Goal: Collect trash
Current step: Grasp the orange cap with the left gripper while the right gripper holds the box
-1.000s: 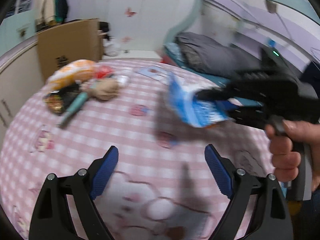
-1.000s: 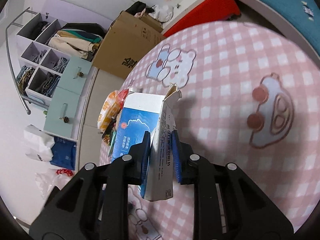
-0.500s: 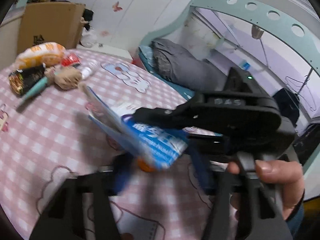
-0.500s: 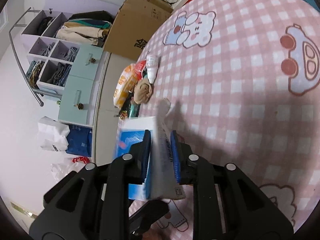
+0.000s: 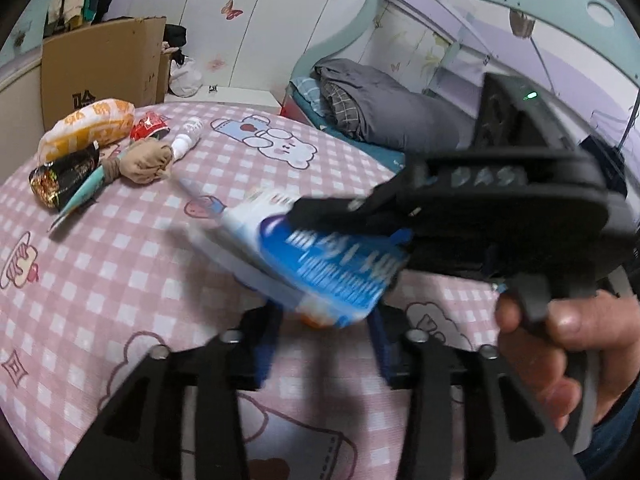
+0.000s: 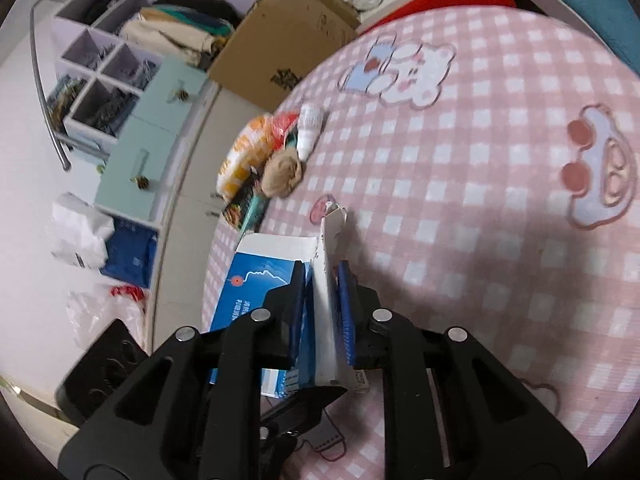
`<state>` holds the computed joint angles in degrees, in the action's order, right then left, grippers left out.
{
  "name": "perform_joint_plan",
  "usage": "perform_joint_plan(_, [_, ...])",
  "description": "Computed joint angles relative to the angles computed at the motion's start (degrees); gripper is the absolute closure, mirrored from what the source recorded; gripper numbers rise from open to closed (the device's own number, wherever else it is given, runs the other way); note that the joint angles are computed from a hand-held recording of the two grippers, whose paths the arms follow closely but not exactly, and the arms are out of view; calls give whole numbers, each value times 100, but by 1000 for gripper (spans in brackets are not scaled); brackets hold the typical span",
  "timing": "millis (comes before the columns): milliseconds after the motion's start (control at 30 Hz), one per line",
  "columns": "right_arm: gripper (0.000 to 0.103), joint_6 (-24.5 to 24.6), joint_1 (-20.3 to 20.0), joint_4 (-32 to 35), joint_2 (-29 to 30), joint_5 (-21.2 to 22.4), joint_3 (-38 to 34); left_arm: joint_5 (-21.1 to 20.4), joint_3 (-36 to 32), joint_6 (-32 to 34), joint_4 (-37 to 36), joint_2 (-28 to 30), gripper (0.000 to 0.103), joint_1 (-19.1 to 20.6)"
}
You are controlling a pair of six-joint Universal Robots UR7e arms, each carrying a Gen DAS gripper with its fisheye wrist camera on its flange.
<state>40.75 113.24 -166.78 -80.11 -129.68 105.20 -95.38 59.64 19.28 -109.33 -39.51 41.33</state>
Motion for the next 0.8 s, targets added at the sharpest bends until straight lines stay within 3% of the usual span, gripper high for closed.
perform_joint_plan(67, [87,-2,58,-40,-67,-213,41,22,-45,7,58,45,49,-17])
perform_joint_plan(200, [87,48,155,-108,-207,-735,167,228,-86,231,229,135,48,-120])
perform_joint_plan(267, [87,67,180,-93,-250,-883,197,251,-101,302,372,157,52,-150])
perform_joint_plan(333, [87,60,212,-110,-287,-1020,231,306,-99,350,415,160,74,-175])
perform_joint_plan(800, [87,-334,480,-149,85,-1362,-170,343,81,-30,-73,-211,74,-24])
